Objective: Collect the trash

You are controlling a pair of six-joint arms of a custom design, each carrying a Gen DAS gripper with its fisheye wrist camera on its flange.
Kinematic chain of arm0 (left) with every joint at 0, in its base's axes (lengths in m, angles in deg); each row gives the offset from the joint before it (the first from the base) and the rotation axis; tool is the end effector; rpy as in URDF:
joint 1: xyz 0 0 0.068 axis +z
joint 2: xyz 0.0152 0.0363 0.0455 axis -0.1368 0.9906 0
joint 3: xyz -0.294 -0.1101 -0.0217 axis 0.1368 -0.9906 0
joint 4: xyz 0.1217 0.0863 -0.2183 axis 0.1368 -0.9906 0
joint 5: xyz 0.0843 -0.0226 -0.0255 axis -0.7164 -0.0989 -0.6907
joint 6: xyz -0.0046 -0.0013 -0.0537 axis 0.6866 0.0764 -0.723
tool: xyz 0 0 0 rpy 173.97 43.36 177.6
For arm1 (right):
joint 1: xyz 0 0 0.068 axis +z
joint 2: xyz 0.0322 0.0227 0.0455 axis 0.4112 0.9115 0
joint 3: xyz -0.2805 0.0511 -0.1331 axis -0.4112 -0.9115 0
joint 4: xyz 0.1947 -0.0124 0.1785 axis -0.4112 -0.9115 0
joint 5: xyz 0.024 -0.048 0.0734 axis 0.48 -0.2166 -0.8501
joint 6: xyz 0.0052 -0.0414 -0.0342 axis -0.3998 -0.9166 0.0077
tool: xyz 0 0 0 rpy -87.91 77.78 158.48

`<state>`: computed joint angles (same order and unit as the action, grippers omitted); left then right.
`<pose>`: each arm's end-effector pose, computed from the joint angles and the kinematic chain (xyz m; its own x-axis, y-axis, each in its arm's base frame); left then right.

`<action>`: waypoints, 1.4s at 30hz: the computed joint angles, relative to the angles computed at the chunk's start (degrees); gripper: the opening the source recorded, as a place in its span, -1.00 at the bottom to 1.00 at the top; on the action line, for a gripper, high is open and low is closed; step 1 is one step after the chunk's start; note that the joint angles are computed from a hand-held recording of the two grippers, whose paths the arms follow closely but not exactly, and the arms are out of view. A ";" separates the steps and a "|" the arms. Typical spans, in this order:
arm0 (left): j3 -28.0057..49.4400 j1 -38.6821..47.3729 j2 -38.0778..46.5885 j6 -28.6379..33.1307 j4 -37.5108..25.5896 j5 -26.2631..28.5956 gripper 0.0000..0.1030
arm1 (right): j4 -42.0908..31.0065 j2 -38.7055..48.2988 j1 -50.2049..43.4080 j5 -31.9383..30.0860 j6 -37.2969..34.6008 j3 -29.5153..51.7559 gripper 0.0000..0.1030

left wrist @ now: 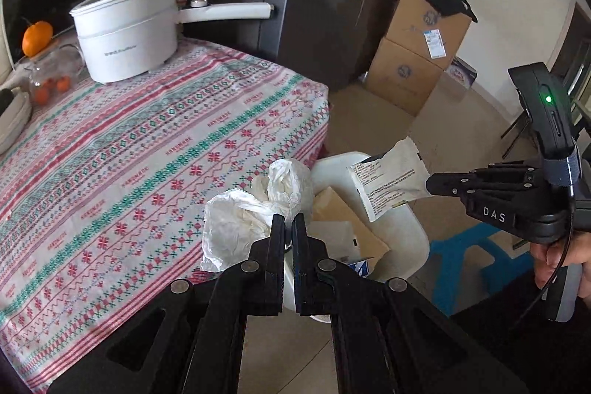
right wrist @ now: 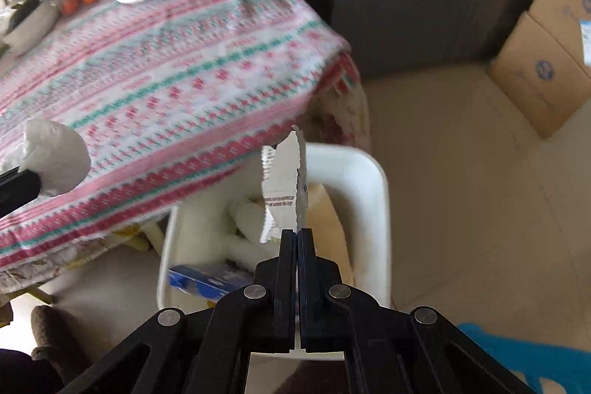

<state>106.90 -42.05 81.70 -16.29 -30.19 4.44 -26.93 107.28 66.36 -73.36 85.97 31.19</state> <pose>0.1928 -0.1352 0.1869 -0.7316 0.3119 -0.6063 0.5023 0.8479 -0.1699 0.1750 0.1450 0.1804 -0.9103 0.0452 -0.4115 0.0391 0.9990 0.0234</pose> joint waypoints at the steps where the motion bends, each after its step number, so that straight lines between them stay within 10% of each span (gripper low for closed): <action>1: 0.28 -0.79 1.44 -0.25 0.73 -0.11 -0.94 | -0.01 0.24 -0.70 -0.87 -0.02 -0.26 -1.00; 6: 2.35 -3.24 9.13 -1.45 4.08 -0.17 -0.94 | -0.13 1.00 -4.18 -4.41 0.36 -0.78 -0.87; 8: 3.23 -4.44 11.83 -1.93 5.32 -0.60 -0.94 | 0.17 -0.35 -4.66 -4.84 1.27 -1.27 -0.12; 10: 4.12 -5.60 14.39 -2.05 6.53 -1.12 -0.94 | 0.47 -2.22 -4.52 -3.43 1.47 -1.78 0.16; 23: 8.93 -9.54 26.56 -0.64 11.39 -2.89 -0.85 | -0.36 -7.08 -9.47 -3.04 0.39 -4.37 0.28; 28: 8.54 -10.24 26.62 -0.71 12.65 -4.18 0.27 | -0.45 -8.29 -10.85 -3.55 0.19 -5.12 0.31; 42: 3.92 -4.93 14.66 0.86 5.28 -6.25 0.42 | 0.28 -9.87 -8.57 -3.58 1.93 -5.27 0.40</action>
<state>110.83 -46.98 96.36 -15.43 -24.91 -1.81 -26.65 97.41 57.79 -76.95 87.90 25.93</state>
